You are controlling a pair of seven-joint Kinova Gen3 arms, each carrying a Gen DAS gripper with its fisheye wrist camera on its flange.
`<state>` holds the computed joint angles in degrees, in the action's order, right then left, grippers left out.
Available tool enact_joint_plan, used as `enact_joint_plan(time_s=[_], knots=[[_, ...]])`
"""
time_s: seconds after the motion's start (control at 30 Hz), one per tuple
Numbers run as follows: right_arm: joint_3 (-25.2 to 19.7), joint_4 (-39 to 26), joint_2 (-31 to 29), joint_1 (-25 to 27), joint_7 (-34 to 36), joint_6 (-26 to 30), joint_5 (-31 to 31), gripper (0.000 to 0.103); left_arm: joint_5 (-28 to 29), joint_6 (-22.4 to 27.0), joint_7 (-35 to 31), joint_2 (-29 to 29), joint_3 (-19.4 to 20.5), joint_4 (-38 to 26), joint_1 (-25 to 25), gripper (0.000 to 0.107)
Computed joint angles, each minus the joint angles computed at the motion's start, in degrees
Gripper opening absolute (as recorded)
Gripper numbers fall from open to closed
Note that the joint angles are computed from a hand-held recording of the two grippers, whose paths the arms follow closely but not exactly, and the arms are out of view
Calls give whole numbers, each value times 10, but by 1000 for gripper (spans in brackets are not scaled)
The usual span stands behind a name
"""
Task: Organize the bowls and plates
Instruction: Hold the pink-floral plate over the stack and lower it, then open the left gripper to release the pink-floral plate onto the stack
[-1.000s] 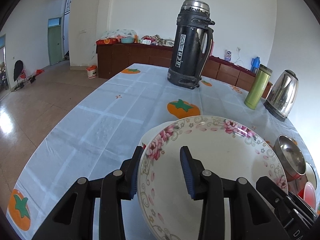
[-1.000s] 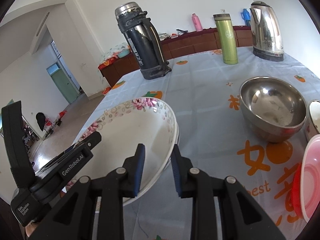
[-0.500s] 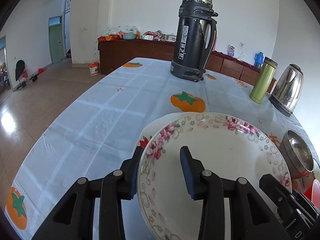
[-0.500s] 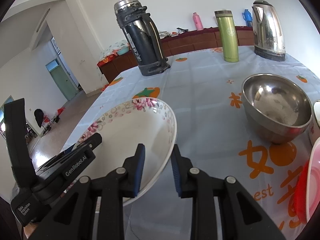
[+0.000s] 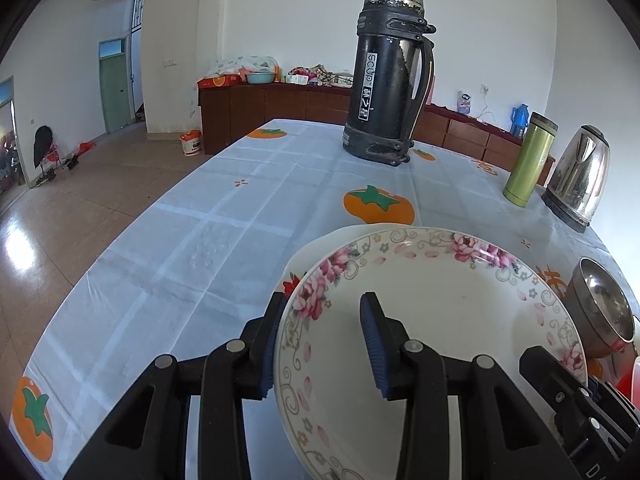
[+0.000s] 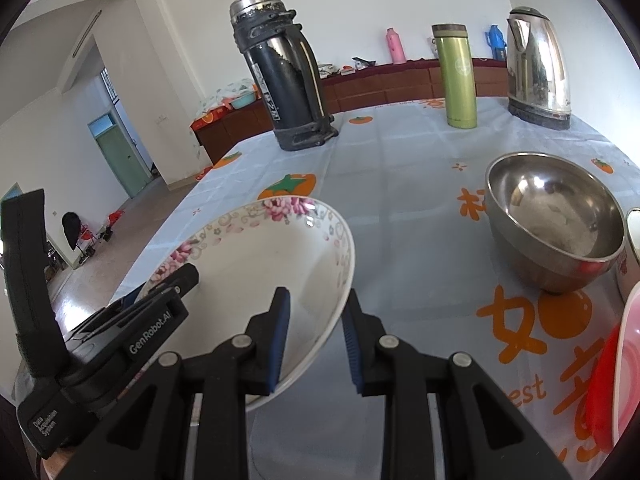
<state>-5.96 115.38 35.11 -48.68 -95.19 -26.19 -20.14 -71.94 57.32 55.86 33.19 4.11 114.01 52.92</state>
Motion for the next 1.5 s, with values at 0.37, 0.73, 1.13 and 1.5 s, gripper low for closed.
enact_joint_plan(time_s=[0.37, 0.73, 1.13, 1.5], knots=[[4, -5, 3, -3, 6, 4, -10, 26, 21, 15, -35, 13, -4, -23, -1, 40], [34, -12, -16, -29, 12, 54, -52, 29, 39, -13, -66, 4, -11, -29, -8, 40], [96, -31, -6, -90, 68, 67, -122, 30, 99, 26, -152, 31, -28, -83, 4, 40], [33, -39, 17, -32, 45, 31, -63, 36, 121, 66, -183, 51, -39, -110, 14, 42]])
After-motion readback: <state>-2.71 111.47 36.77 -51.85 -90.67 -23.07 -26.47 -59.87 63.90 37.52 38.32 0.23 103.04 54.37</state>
